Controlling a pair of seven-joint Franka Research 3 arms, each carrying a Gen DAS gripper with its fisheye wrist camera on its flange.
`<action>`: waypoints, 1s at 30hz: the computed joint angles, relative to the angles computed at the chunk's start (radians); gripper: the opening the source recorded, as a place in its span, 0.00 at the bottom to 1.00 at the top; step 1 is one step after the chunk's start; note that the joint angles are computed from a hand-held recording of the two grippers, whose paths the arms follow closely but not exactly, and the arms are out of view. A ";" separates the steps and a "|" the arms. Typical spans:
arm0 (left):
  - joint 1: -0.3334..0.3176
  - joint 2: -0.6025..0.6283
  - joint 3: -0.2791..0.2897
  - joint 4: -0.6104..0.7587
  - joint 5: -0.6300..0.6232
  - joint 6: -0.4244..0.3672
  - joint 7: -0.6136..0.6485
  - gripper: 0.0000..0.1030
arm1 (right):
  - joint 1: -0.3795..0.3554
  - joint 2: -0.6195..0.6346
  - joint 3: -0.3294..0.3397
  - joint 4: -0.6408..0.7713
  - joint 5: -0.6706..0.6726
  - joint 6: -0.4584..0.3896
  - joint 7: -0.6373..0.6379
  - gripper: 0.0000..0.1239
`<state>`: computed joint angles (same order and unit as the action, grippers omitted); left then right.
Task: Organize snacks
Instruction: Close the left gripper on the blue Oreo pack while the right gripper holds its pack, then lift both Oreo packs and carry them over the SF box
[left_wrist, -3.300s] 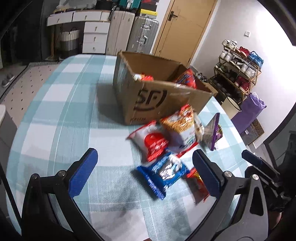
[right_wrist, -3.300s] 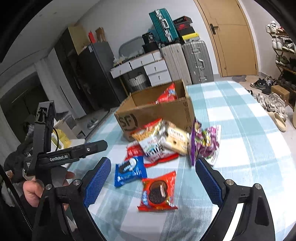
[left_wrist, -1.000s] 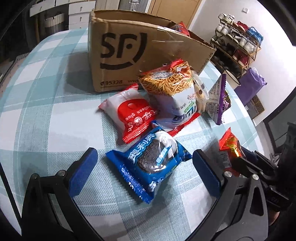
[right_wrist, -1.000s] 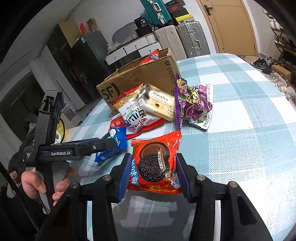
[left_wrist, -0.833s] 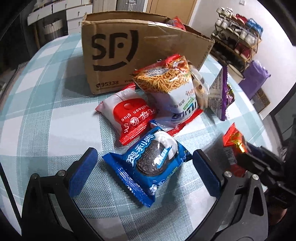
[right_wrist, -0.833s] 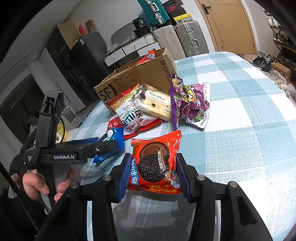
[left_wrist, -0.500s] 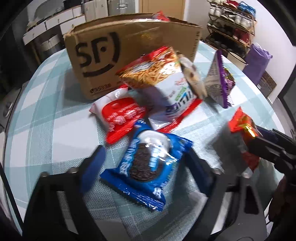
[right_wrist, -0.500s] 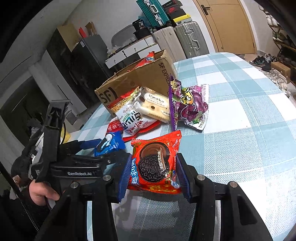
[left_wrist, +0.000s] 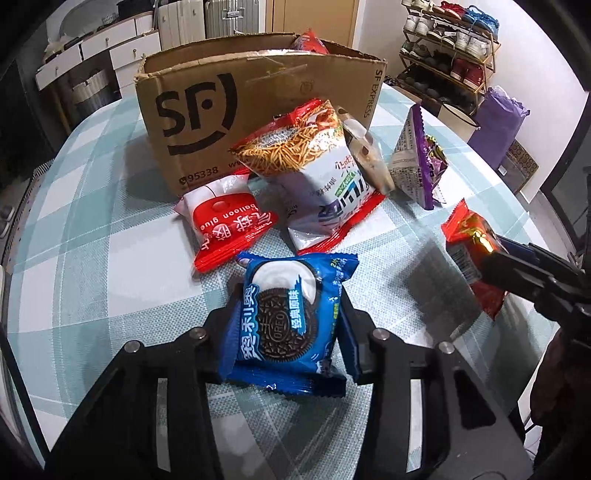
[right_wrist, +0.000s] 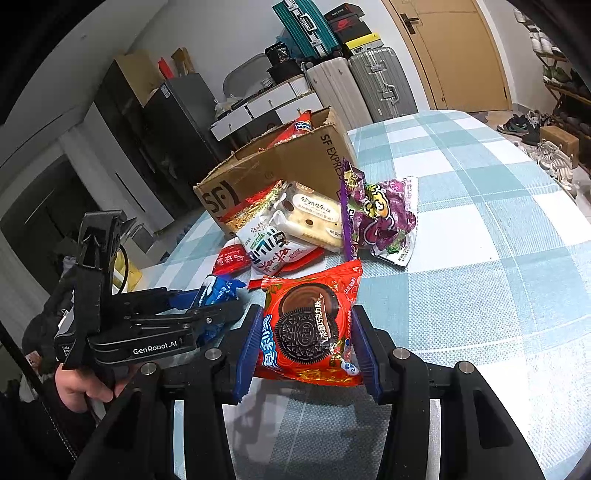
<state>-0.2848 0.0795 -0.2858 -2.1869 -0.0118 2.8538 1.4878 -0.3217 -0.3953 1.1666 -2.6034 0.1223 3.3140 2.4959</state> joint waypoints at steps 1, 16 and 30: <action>0.004 -0.006 -0.002 -0.009 -0.016 0.006 0.015 0.41 | 0.000 -0.004 0.001 0.001 0.000 -0.003 0.001 0.38; -0.009 -0.140 0.062 -0.117 -0.276 0.048 0.228 0.41 | 0.018 -0.011 -0.030 0.033 -0.035 -0.014 -0.001 0.38; -0.055 -0.217 0.150 -0.100 -0.554 -0.009 0.442 0.41 | -0.024 0.035 -0.038 0.133 -0.084 -0.039 -0.077 0.38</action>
